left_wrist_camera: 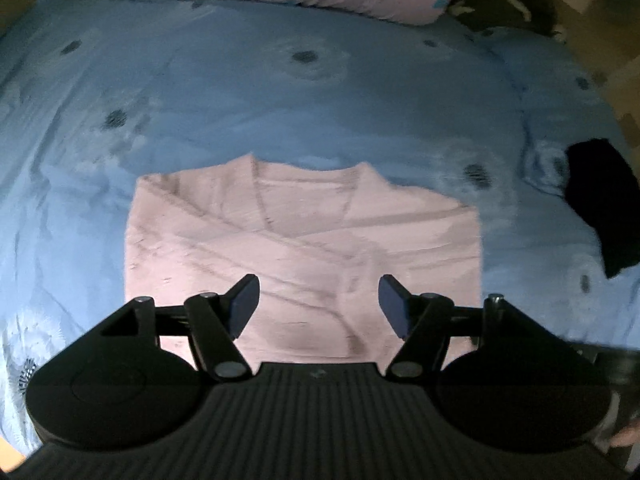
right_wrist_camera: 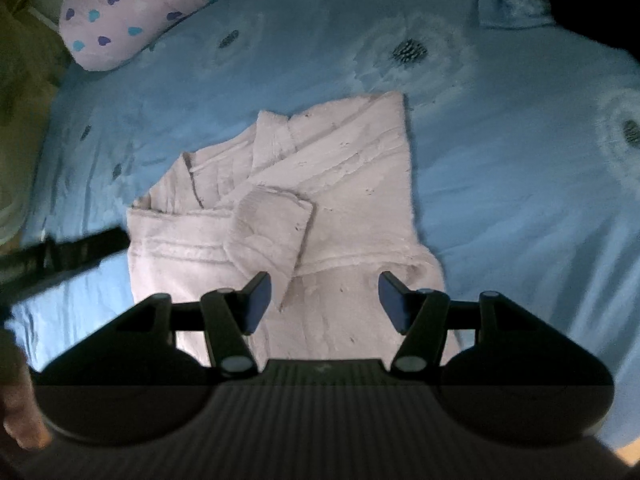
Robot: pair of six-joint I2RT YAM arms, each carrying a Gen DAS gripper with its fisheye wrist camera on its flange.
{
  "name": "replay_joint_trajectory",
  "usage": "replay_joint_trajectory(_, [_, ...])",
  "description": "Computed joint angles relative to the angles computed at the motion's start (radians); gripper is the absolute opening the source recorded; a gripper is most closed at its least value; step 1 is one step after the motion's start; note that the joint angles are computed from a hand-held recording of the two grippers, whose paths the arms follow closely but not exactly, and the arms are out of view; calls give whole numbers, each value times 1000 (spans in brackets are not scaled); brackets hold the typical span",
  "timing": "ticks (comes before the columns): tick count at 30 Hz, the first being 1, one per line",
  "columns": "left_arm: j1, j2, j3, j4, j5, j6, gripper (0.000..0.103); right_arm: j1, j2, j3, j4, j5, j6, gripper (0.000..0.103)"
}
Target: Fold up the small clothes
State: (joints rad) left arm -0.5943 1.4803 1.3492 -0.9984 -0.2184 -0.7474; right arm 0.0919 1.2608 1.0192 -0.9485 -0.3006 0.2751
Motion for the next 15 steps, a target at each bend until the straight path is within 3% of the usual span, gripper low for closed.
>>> replay_joint_trajectory(5, [119,-32,-155,108,41,69,71,138,99,-9,151,58,96,62])
replay_joint_trajectory(7, [172,-34,-196,141,60,111,71,203,165,9,197,99,144,73])
replay_joint_trajectory(15, [357,-35,-314,261,158,289,71,377,413,177,237,247,389,77])
